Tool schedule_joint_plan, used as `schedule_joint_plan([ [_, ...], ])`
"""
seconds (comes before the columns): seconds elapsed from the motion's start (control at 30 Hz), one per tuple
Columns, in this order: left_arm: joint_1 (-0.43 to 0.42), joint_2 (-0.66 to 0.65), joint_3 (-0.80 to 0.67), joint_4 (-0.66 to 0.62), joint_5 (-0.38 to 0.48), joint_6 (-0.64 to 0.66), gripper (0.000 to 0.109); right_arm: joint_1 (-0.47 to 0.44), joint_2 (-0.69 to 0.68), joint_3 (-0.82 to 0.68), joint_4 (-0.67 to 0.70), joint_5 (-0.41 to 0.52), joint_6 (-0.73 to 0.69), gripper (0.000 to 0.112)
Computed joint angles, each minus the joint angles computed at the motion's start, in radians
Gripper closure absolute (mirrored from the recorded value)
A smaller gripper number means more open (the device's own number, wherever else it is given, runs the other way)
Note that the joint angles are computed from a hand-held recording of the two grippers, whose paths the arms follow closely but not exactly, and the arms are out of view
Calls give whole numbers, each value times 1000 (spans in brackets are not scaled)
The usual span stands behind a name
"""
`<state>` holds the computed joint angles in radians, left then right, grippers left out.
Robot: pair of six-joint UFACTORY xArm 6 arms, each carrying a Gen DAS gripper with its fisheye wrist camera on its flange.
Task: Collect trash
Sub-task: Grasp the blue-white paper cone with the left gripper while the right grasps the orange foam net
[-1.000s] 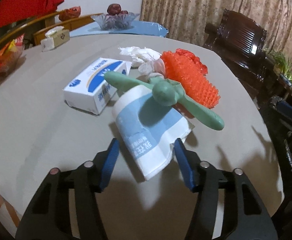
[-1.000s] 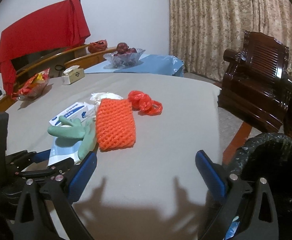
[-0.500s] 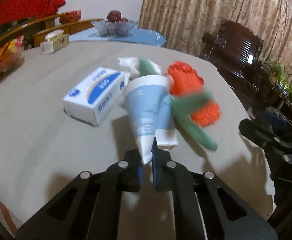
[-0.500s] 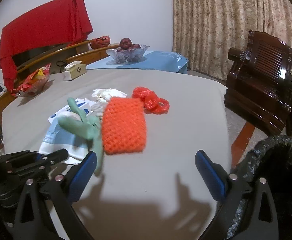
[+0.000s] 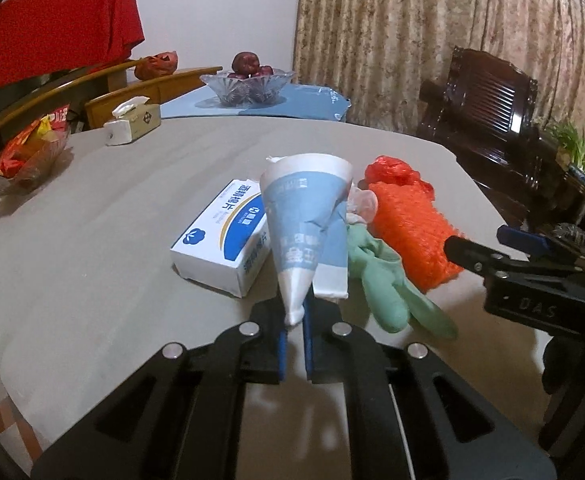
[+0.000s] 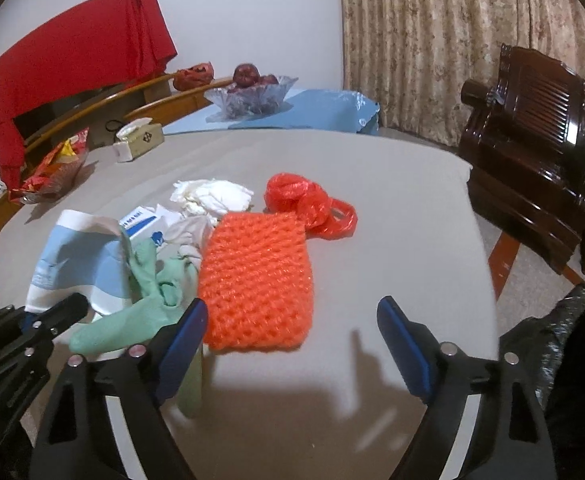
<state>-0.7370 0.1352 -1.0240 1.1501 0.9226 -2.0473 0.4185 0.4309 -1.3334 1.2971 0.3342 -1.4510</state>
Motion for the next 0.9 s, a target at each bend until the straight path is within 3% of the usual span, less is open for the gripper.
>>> schedule_joint_plan([
  [0.13,3,6,-5,0,2,6,103,1,44,-47,-137,42,138,34],
  [0.27,4,12,-8,-1,-3,5,103,-2,65,-74,-196,100,184,49],
  [0.3,5,11,-5,0,-6,5,103,-6,67,-79,-201,130,186,58],
  [0.4,2,13,-8,-1,0,6,103,-8,61,-76,-187,167,164,67],
  [0.6,-2,2,-5,-2,14,9,103,-20,34,-57,-154,194,130,81],
  [0.9,-30,-41,-8,5,85,27,103,-39,-63,10,-44,184,19,82],
])
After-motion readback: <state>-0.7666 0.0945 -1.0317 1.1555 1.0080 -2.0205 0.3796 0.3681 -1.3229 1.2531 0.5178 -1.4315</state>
